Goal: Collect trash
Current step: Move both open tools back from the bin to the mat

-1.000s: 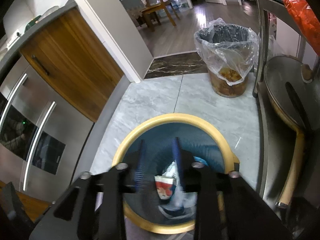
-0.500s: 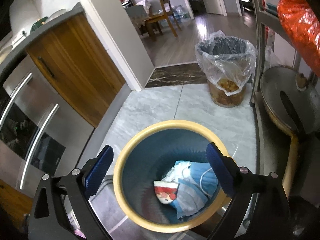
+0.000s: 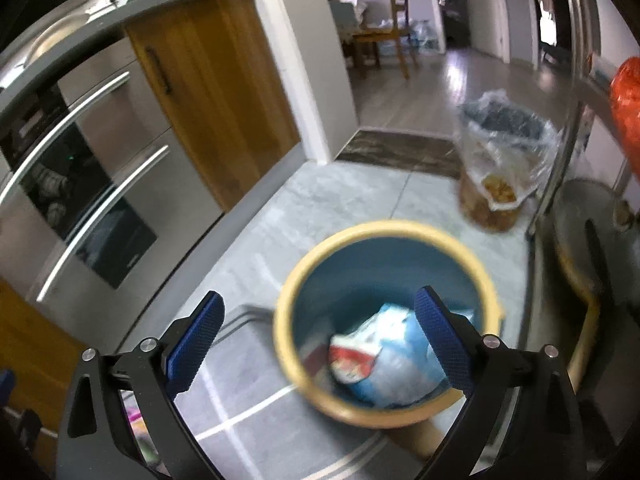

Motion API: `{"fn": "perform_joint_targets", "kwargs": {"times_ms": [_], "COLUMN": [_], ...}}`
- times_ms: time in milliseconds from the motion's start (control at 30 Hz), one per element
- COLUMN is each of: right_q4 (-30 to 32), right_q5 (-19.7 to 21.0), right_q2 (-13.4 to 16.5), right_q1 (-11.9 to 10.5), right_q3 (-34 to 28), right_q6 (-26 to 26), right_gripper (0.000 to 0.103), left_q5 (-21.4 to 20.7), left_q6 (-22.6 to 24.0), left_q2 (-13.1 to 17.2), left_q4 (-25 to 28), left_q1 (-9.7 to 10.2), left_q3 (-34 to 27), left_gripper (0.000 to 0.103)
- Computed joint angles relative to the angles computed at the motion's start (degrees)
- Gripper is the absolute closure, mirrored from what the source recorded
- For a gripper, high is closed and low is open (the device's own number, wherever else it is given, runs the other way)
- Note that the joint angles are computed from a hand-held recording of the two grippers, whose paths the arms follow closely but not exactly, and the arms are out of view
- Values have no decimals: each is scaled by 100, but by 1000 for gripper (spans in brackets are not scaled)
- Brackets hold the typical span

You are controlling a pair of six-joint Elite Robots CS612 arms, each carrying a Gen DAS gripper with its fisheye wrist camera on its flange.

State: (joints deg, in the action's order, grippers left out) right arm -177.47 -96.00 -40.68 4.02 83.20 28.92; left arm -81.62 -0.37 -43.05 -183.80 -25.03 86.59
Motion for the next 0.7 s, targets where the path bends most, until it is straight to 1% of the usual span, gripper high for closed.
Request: {"fn": "perform_joint_targets", "kwargs": {"times_ms": [100,200,367,533,700], "right_q4": [45,35,67,159,417], "right_q5": [286,317,439,535,790], "right_q2": [-47,-66,-109,-131,-85], "right_q1": [38,114,237,349,446], "right_q3": [61,82,130,125,5], "right_q6": [59,-125,-384,-566,-655], "right_gripper": [8,8,7,7,7], "left_q5": [118,359,597,751,710], "left_q6": [-194,-242,-609,-771,-927], "left_q2": [-142,-256,-357,-386,-420], "left_q4": [-72,-146,-133,-139,-240], "left_q1": [94,166,266,330,412], "left_q3": [267,521,786,959,1094], "left_gripper": [6,6,6,6,6]}}
